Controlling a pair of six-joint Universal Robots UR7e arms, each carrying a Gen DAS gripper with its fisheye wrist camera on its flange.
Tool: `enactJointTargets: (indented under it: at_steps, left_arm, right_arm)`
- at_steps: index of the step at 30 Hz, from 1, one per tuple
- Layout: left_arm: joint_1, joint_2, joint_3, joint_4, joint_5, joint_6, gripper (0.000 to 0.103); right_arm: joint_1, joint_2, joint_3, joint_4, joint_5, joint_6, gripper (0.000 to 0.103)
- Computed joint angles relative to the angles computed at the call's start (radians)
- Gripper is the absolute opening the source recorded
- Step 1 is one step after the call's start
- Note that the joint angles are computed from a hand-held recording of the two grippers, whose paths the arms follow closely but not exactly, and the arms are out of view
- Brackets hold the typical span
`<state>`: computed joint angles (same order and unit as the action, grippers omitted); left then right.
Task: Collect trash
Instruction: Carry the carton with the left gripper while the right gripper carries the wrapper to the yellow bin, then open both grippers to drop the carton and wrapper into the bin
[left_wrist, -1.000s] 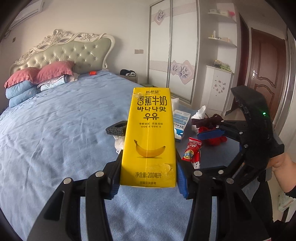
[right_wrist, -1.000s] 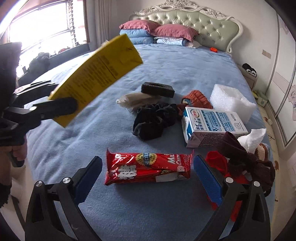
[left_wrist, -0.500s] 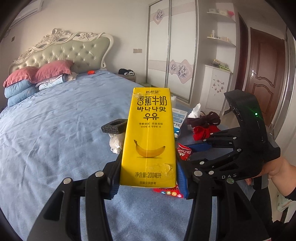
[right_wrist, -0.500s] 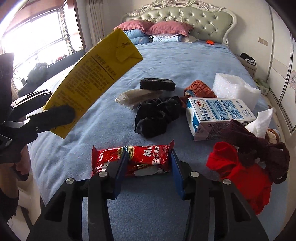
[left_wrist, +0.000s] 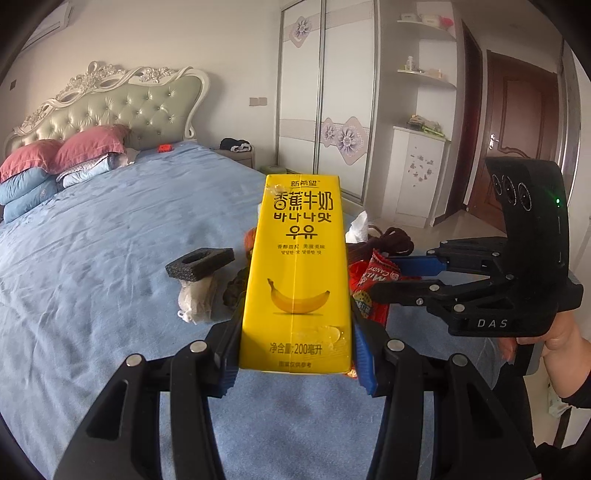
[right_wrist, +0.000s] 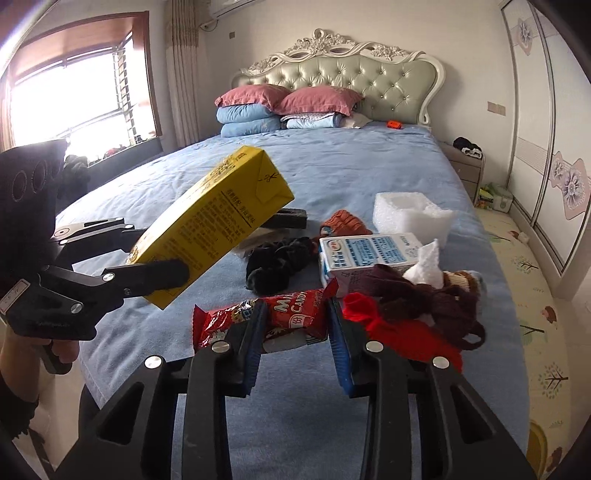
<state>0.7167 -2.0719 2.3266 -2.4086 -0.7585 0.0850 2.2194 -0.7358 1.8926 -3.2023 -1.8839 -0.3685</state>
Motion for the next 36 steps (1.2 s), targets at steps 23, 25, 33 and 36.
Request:
enactJointTargets:
  at_steps: [23,25,33,36]
  left_arm:
    - [0.015,0.683,-0.17,-0.266,-0.416,0.075,0.051]
    - [0.028,0.756,-0.217,-0.238,-0.482,0.073,0.051]
    - [0.044,1.021,-0.421,-0.067,-0.542,0.047,0.051]
    - [0.058,1.112,-0.517,0.033,-0.551,0.015,0.051]
  right_arm:
    - [-0.266,-0.479,0.385,-0.189,-0.185,-0.039,0.033]
    - [-0.306,-0.514,0.411,-0.196,-0.203,-0.043,0.033]
    - [-0.507,-0.636,0.484,-0.158,-0.21,-0.082,0.033]
    - [-0.569,-0.65,0.492,-0.142,-0.191,-0.077,0.033]
